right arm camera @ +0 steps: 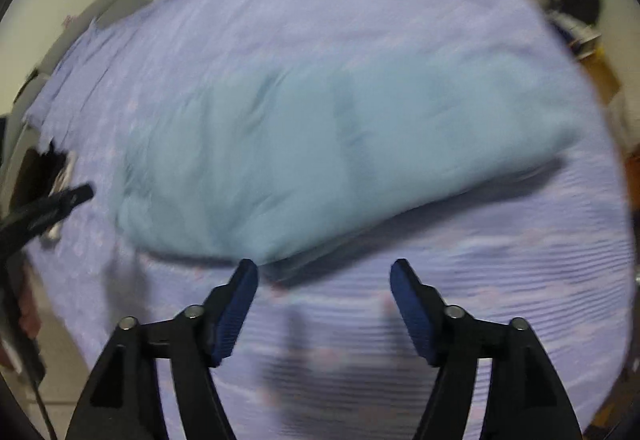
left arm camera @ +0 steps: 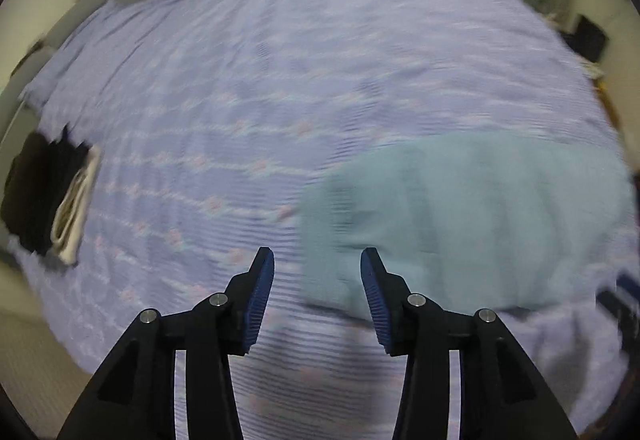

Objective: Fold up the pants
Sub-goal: 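Grasp the striped cuffs with the right gripper and lift them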

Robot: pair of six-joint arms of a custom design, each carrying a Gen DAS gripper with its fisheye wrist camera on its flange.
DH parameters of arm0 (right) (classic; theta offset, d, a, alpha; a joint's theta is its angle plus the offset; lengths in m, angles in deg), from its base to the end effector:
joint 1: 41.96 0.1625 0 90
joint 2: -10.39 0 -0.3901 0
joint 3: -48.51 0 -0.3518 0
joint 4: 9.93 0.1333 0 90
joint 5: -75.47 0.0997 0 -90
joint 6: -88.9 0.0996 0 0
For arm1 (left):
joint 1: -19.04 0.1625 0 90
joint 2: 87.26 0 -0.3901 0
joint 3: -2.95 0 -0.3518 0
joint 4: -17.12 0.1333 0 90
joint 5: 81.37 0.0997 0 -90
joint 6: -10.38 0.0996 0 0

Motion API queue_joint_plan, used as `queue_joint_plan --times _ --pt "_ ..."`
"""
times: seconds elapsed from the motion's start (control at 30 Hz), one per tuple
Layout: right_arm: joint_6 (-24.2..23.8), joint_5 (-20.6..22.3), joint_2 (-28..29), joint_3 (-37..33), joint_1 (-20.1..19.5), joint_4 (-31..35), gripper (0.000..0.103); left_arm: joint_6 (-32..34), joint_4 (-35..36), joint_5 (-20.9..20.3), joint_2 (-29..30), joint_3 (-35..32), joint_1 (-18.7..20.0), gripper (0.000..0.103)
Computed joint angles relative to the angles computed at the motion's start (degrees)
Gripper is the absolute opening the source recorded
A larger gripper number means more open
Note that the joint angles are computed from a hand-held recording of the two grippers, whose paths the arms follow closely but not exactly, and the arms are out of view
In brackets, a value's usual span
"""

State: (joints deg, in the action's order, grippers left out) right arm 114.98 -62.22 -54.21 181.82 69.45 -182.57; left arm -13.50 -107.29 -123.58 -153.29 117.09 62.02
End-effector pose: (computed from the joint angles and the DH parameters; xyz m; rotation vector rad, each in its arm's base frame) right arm 0.2045 -0.3580 0.1460 -0.2257 -2.3759 0.6906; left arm -0.2059 -0.4749 0.1684 0.5828 2.2347 -0.3669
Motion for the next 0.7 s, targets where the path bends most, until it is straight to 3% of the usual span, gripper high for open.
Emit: queue_joint_plan --times 0.17,0.3,0.37,0.47,0.57,0.7 --pt "-3.82 -7.20 -9.49 4.51 -3.48 -4.19 0.071 4.71 -8.52 -8.10 2.52 2.25 -5.23 0.045" --pt "-10.22 -7.08 -15.05 6.79 -10.00 -11.82 0.071 8.27 -15.21 -12.81 9.34 0.22 -8.00 0.045" --pt "-14.75 -5.94 -15.99 7.11 -13.24 -17.14 0.071 9.08 -16.83 -14.59 12.12 -1.50 -8.27 0.044" --pt "-17.84 -2.82 -16.09 6.89 -17.10 -21.47 0.071 9.71 -18.80 -16.14 16.70 -4.51 -8.66 0.040" --pt "-19.43 1.59 -15.44 7.08 -21.03 -25.45 0.071 10.32 -19.75 -16.05 20.50 -7.52 -8.64 0.037" --pt "-17.75 9.56 -15.97 7.50 -28.27 -25.60 0.071 9.87 -19.75 -16.56 23.91 -10.21 -8.53 0.035"
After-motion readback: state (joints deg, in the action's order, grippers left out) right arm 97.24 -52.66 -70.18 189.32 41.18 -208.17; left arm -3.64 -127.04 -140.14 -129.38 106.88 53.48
